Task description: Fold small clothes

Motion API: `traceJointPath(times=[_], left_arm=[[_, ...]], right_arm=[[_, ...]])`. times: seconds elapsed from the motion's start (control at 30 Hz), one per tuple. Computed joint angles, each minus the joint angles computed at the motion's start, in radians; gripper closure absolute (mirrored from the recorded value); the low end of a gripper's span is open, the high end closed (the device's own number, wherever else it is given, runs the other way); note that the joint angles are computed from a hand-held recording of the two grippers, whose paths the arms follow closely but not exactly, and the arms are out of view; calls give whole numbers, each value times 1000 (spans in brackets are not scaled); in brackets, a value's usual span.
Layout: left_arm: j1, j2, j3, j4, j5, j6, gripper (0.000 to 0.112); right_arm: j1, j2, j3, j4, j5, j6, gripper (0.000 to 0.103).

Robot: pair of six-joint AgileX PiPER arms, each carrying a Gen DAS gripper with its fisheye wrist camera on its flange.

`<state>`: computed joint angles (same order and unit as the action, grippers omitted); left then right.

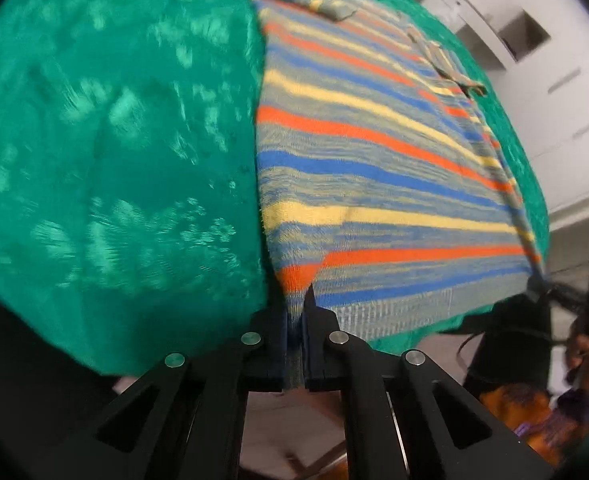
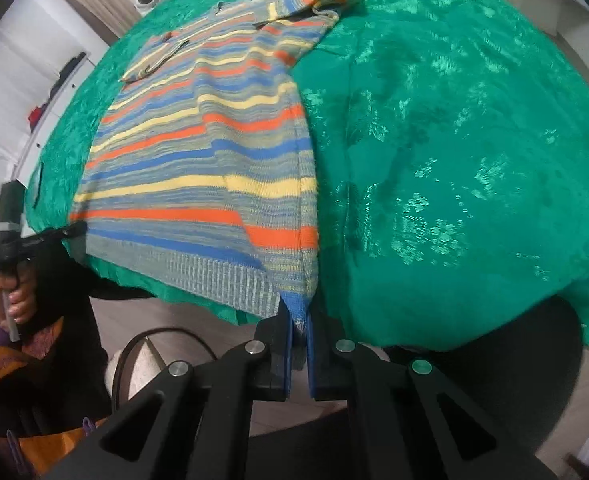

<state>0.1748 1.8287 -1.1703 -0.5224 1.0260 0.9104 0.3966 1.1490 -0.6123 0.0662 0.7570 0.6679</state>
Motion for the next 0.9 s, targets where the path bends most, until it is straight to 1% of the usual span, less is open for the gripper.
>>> traceJointPath(times=[0.07,0.1,0.13,0.17,0.27,0.3,0.33,0.4,0.43,0.5,0.53,0.57,0.6,0.63,0.67,0.7,0.73,0.77,0.8,0.83,0.87,0.9], left_arm=[[-7,-57,34,40,-33,-6,110],[-18,-70,50,68,-66,-18,110],[-46,-73,72,122,-125,-58,110],[-67,-54,78,156,-160,-90,110],[-124,1,77,229,-228,-194,109],[-143,6,75,254,-243,-225,109],[-156,9,73,274,-253,-250,109],[-176,15,72,292,-270,-283,108],[-179,17,72,296,-276,-291,105],[-191,9,76,305,-283,-308,102],[-188,3,75,301,-274,-304,97],[-188,-17,84,309,-266,-310,90],[-185,-39,90,328,-256,-319,71],[-176,-72,112,344,-258,-321,55],[-166,-116,134,355,-270,-318,52],[-145,-153,148,347,-275,-292,51],[-117,-193,150,333,-272,-264,50],[-92,-220,148,320,-269,-244,48],[-69,-242,137,304,-274,-231,43],[-47,-254,128,287,-282,-218,39],[-35,-261,112,272,-300,-220,39],[-26,-262,101,250,-319,-215,39]], right_arm=[[63,3,-38,-61,43,81,98],[87,22,-46,-81,42,118,98],[80,38,-39,-77,29,114,98],[74,75,-27,-64,-4,111,98],[36,198,17,-24,-113,83,98],[26,229,27,-16,-145,82,98],[21,247,24,-11,-154,82,98],[9,262,10,-9,-148,78,98],[0,272,7,2,-152,64,98],[-17,292,1,27,-162,39,98],[-30,295,-3,42,-155,21,97],[-47,299,-4,68,-153,-12,88],[-69,295,-5,96,-138,-53,81],[-85,282,-8,103,-101,-76,67],[-105,247,-8,88,-51,-89,59],[-109,205,-17,51,7,-70,59],[-126,150,-44,-7,95,-52,59],[-133,120,-81,-69,166,-31,59],[-133,99,-138,-155,243,-9,59],[-150,96,-228,-255,326,-27,57],[-142,109,-297,-345,370,-21,50],[-142,132,-365,-411,392,-35,45]])
